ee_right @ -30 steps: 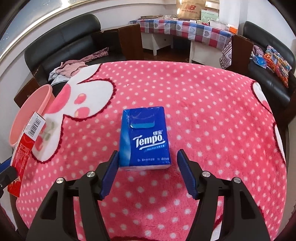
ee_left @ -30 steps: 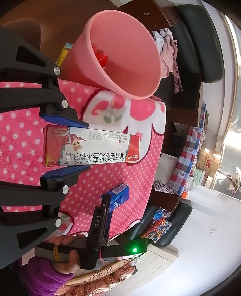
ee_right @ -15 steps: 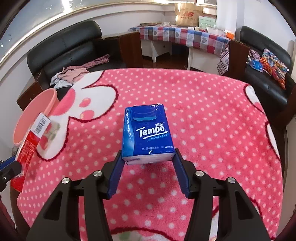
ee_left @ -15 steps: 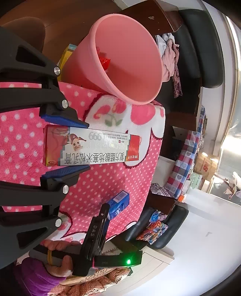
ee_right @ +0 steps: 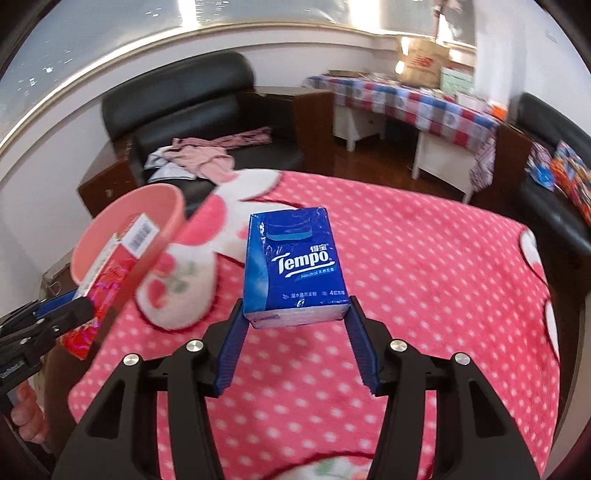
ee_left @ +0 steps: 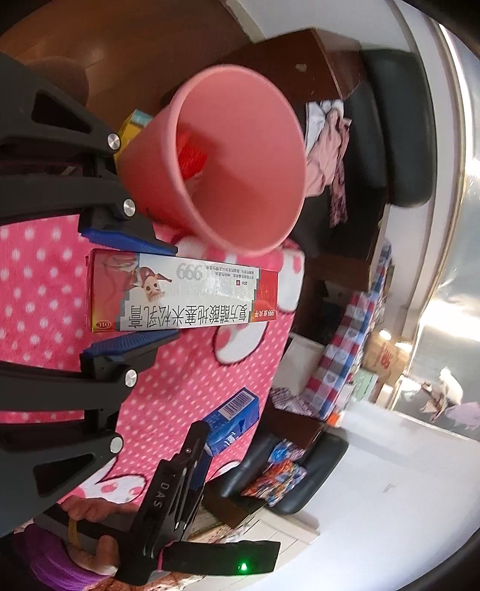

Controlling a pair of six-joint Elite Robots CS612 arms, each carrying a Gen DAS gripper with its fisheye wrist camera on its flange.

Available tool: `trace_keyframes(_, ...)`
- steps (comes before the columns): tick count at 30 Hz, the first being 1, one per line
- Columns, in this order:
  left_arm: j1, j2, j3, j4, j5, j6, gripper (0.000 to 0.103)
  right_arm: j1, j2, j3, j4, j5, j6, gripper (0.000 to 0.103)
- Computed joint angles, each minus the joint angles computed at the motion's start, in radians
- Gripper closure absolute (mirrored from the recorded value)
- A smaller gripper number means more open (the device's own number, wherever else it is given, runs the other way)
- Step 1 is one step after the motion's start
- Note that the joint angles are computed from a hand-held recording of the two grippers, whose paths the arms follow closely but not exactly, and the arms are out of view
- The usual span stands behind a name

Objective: Collect trash
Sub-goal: 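Grasp the blue Tempo tissue pack with the right gripper and lift it, then carry the ointment box and tissue pack over the pink bucket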

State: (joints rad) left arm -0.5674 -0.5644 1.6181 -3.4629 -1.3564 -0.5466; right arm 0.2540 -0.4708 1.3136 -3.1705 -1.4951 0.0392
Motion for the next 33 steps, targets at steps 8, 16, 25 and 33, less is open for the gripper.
trace_keyframes(8,0.017,-0.027,0.039,-0.003,0.106,-0.068,0.065,0.031,0.029,-0.097,0.059,0.092,-0.056,0.049)
trace_keyframes(16,0.038,-0.040,0.051,0.040,0.170,-0.117,0.064,0.065,0.078,-0.235,0.198,0.144,-0.102,0.049)
trace_keyframes(25,0.073,-0.036,0.014,0.130,0.159,-0.166,0.064,0.093,0.141,-0.386,0.371,0.149,-0.129,0.049)
trace_keyframes(33,0.106,-0.013,-0.074,0.288,0.110,-0.204,0.064,0.114,0.194,-0.504,0.496,0.096,-0.146,0.049)
